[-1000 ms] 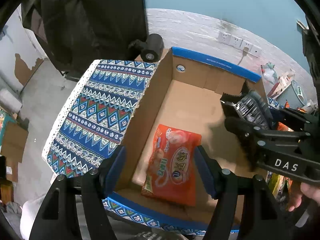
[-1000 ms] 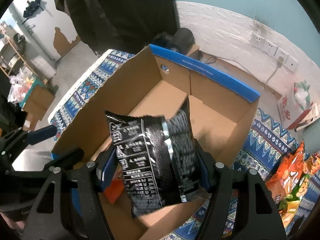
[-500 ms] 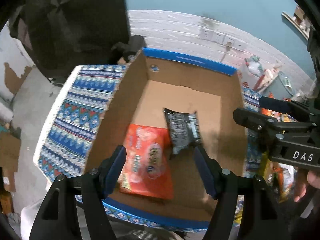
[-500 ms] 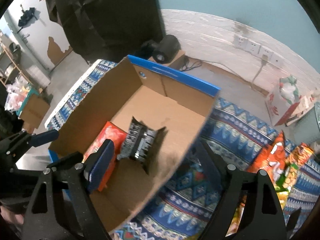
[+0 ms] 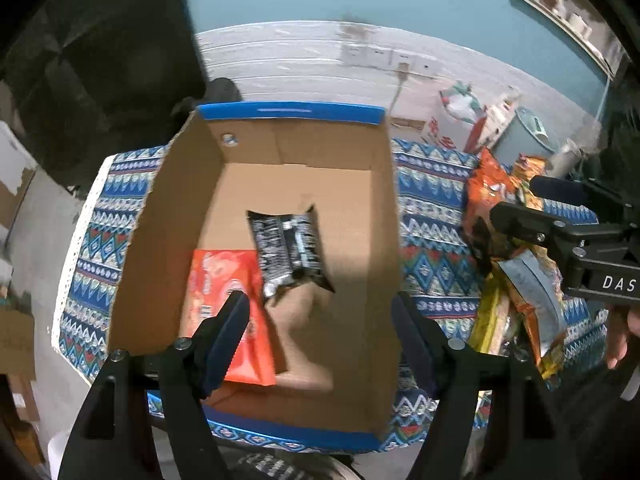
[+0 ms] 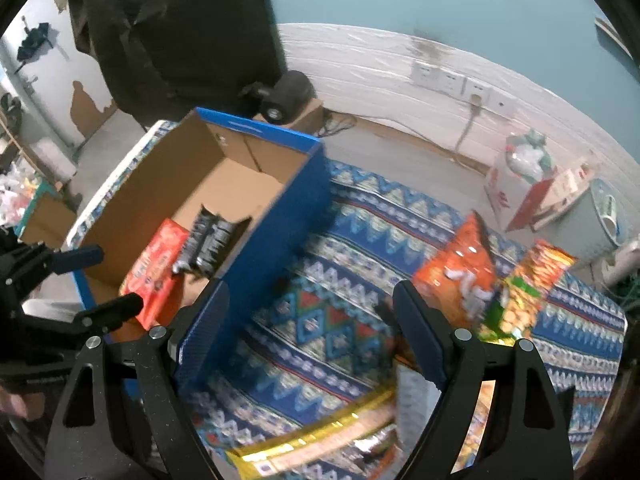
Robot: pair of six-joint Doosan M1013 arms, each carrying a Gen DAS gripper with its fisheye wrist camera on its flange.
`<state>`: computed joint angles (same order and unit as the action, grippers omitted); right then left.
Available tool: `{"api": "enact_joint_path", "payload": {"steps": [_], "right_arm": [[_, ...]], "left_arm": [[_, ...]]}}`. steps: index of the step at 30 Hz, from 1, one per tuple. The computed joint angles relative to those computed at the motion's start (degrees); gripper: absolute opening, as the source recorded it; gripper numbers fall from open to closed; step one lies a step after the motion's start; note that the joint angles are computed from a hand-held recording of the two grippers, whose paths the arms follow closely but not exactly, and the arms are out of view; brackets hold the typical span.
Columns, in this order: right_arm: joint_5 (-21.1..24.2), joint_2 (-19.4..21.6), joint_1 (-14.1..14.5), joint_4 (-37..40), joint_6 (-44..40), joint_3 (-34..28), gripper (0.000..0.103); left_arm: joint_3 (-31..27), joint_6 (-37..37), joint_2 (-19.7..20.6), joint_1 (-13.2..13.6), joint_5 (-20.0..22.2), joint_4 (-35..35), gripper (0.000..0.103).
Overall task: Organize snacks
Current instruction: 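Move both tools back from the box to the snack pile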
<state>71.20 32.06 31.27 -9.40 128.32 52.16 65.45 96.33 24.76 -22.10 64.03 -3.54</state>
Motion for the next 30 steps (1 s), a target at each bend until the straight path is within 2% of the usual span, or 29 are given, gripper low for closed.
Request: {"api": "enact_joint_path", "payload": {"steps": [17, 30], "right_arm": [[0.8, -9.6, -1.2, -3.3, 7.1, 15.4, 0.085], [1.7, -13.1, -2.6, -1.1, 10.8, 24.2, 0.085]], "left_arm": [[0.4, 4.6, 0.4, -4.5, 3.0, -2.2, 0.075], [0.0, 4.8, 2.4, -7.1, 7.4, -3.3, 0.075]]}}
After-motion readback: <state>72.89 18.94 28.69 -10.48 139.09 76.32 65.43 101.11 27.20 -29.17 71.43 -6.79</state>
